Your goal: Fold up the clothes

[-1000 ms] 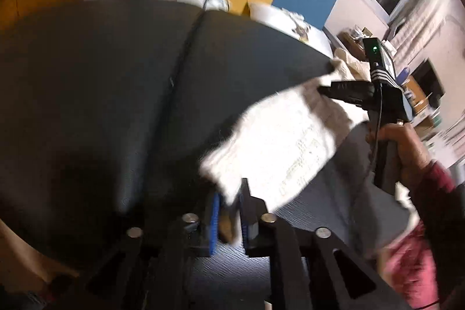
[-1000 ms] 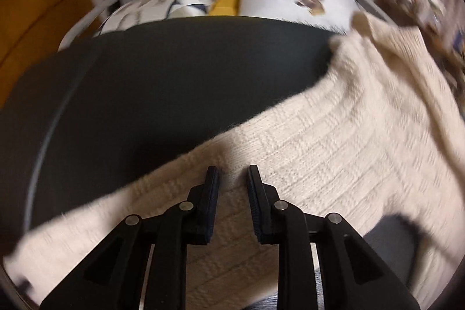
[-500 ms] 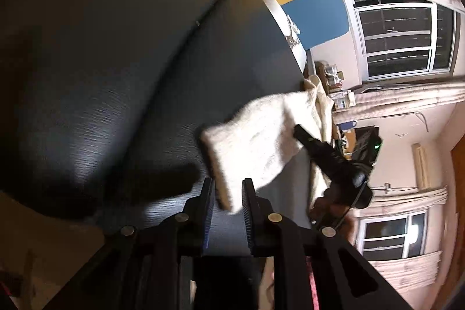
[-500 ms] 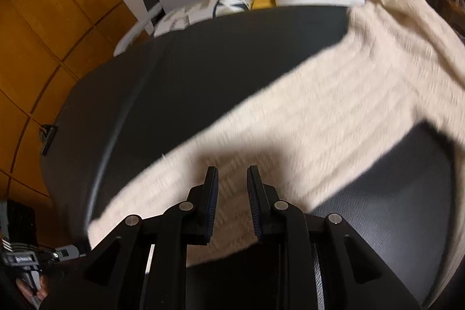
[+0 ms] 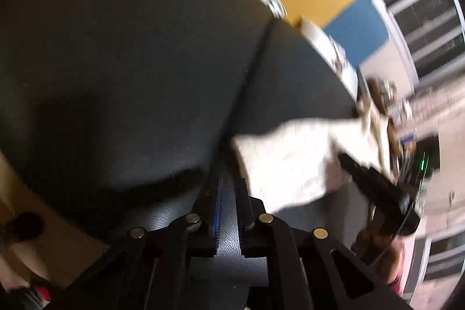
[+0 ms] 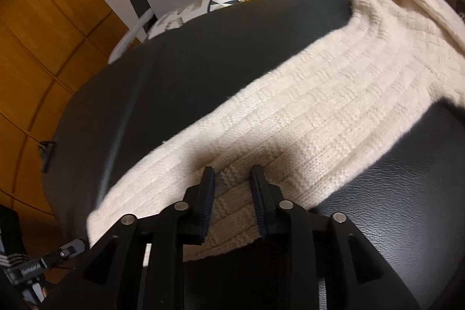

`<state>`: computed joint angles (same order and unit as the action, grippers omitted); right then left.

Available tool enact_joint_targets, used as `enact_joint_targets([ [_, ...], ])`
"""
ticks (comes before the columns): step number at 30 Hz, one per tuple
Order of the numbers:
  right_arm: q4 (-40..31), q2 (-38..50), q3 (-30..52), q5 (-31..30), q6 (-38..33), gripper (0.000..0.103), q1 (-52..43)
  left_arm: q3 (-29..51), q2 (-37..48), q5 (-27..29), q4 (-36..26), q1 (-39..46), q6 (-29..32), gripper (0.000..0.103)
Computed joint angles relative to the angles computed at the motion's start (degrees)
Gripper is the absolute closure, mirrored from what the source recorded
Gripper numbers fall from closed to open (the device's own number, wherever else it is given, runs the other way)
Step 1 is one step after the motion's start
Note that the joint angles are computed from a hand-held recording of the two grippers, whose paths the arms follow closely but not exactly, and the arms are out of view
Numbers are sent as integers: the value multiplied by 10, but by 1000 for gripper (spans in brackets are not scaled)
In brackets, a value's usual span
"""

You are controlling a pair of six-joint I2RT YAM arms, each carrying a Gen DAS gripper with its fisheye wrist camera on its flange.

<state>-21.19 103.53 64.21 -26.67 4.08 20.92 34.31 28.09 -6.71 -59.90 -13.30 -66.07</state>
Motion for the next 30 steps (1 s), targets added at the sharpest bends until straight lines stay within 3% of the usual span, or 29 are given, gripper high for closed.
enact_joint_targets([
  [2,-13,-21,-7,-51,-9,72,-34,31,25,-39,21,-46,18,89],
  [5,-32,-87,-32,-67,-64,72,-83,65,120,-44,118,-93,81,87],
  [10,-83,-137,-32,-29,-156,72,-190,160,377,-7,280,-116,214,87],
  [13,-116,-149,-28,14,-229,72,-276,228,507,2,324,-117,280,87],
  [17,-119,-106,-8,55,-274,72,-322,313,640,0,326,-112,332,87],
  [21,-86,-56,-6,101,-277,72,-315,332,689,-21,305,-99,372,87],
  [25,-80,-29,-10,69,-286,75,-341,308,688,-46,309,-99,399,88],
  [27,-117,-22,6,49,-303,75,-356,286,665,-53,310,-100,402,88],
  [30,-241,12,100,-6,-322,72,-367,255,619,-35,305,-93,407,88],
])
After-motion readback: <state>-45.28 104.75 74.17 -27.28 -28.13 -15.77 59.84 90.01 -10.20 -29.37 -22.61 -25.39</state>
